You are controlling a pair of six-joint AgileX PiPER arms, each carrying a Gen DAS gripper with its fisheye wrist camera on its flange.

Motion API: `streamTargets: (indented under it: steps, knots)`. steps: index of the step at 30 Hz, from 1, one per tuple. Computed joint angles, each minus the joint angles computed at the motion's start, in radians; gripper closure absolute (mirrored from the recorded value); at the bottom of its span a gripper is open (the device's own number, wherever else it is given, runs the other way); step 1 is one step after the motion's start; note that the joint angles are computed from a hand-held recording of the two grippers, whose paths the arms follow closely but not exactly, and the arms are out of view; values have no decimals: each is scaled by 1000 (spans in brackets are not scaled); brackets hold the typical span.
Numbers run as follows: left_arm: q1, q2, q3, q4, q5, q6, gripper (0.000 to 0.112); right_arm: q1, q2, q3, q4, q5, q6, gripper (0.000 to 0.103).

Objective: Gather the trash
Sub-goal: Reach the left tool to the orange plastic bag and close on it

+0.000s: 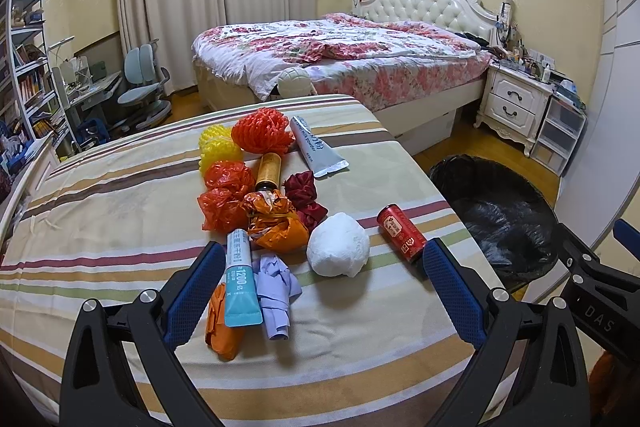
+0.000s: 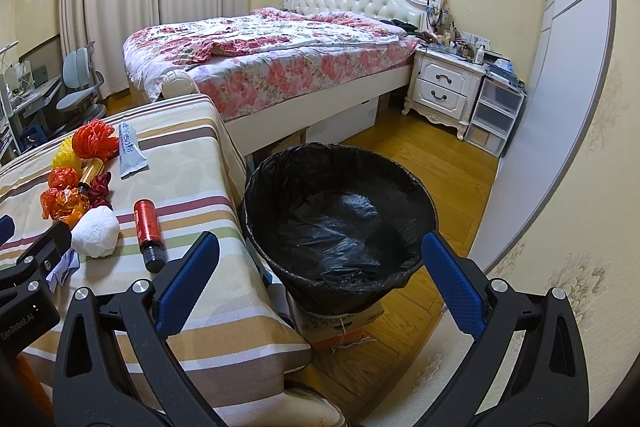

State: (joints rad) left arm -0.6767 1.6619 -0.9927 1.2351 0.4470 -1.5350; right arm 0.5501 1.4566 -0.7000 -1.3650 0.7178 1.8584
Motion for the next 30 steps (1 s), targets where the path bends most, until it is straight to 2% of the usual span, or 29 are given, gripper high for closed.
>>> streamTargets:
  steps: [6,7,17,19,21,22,24,26,30]
  knots:
    - [10,0,12,2,-9,-7,16,-1,-1,3,1,-5,2,4]
    - [14,-4,24,11,-12,-19,16,-12,26,-34,10,-15,-20,4]
    - [96,-41,61,-68,-29,101,16,29,40,-48,55,-24,-47,6]
    - [128,-58,79,-87,-38,124,19,39,41,-57,78,-24,-70,11]
    - [179,-71,90,-143,-60,190,31,11,51,-92,116,-59,-132,19]
    - [201,-74,93,-180,-65,228,34,1,52,-101,136,-75,-160,20]
    - [253,-85,104,-276,-92,329,34,2,60,-111,148,-82,-177,24]
    - [287,-99,124,-306,-101,361,34,-11,73,-128,165,-104,-211,29]
    - [336,-121,148,-366,-117,431,34,-12,98,-154,193,-120,-249,29]
